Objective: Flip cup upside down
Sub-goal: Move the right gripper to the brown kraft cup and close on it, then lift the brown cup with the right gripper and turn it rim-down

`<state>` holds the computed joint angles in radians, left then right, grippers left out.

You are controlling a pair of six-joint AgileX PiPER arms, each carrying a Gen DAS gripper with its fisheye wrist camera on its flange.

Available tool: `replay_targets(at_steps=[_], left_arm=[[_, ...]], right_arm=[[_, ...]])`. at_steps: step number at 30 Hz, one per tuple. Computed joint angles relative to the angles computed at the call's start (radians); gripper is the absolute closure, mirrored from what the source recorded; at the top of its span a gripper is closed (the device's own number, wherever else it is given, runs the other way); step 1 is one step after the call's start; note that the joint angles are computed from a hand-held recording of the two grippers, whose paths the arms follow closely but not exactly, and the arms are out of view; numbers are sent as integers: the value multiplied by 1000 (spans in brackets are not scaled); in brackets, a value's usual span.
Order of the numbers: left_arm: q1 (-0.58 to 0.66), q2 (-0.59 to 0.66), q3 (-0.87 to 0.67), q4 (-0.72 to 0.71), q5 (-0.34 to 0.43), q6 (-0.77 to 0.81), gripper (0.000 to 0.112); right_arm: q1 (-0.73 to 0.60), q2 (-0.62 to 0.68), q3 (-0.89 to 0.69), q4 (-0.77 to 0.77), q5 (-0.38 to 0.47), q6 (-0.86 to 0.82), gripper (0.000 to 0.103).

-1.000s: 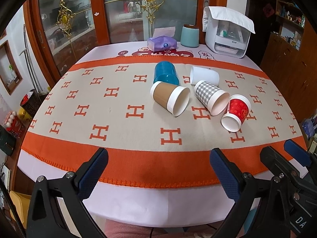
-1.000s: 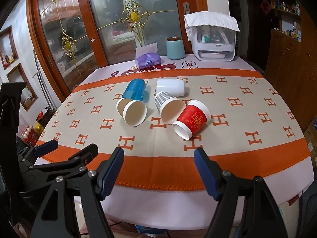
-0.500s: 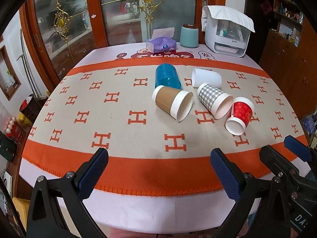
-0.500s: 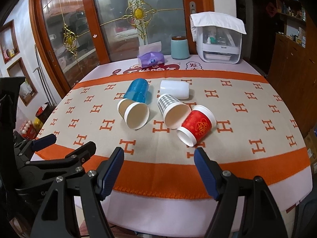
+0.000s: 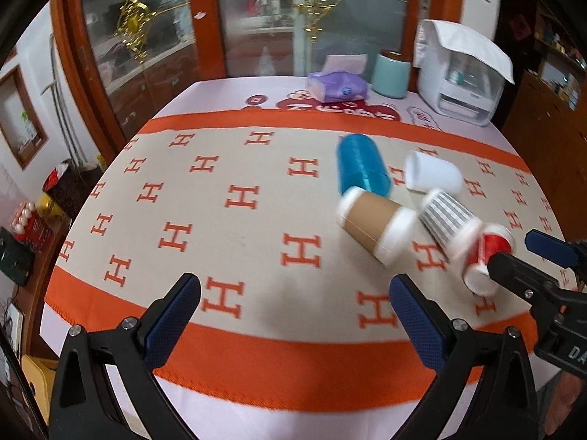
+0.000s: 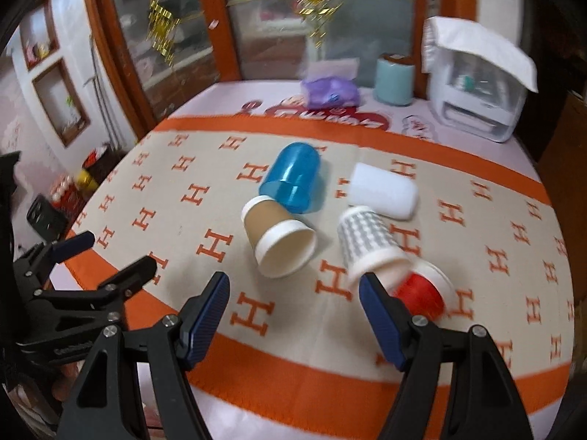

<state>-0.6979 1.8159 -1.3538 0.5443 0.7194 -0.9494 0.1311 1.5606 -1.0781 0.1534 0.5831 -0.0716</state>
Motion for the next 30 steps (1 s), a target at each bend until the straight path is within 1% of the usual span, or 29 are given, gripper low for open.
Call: replay_targets(at_steps=[1, 2, 4, 5, 9, 11, 15, 20, 23, 25, 30], left_arm=[[19, 9, -6, -9, -7, 10, 10], [37, 18, -13, -18, -10, 20, 10], [72, 45, -34, -38, -13, 45, 10], [94, 62, -45, -58, -18, 66, 10], [159, 106, -54, -135, -44, 123, 10], [182, 123, -45, -166, -63, 145, 10], [201, 151, -31, -184, -83, 163, 10], [207, 174, -30, -209, -99, 188, 10], [208, 184, -36, -222, -104, 203, 10], [208, 193, -43, -233, -106, 216, 10], [210, 197, -43, -253, -109, 233, 10]], right_arm=[[-1, 29, -28, 10, 11, -18, 30], [6, 87, -90, 14, 38, -38, 30], [20, 158, -167, -8, 69, -35, 30], [31, 216, -233, -23, 102, -37, 30], [49, 370, -411, -76, 199, -21, 30], [48, 438, -497, -82, 251, -29, 30], [50, 545, -634, -73, 351, -61, 30], [59, 625, -725, -85, 417, -63, 30], [51, 673, -776, -50, 471, -76, 30], [51, 685, -784, -51, 486, -55, 36], [19, 648, -735, 12, 474, -9, 37]])
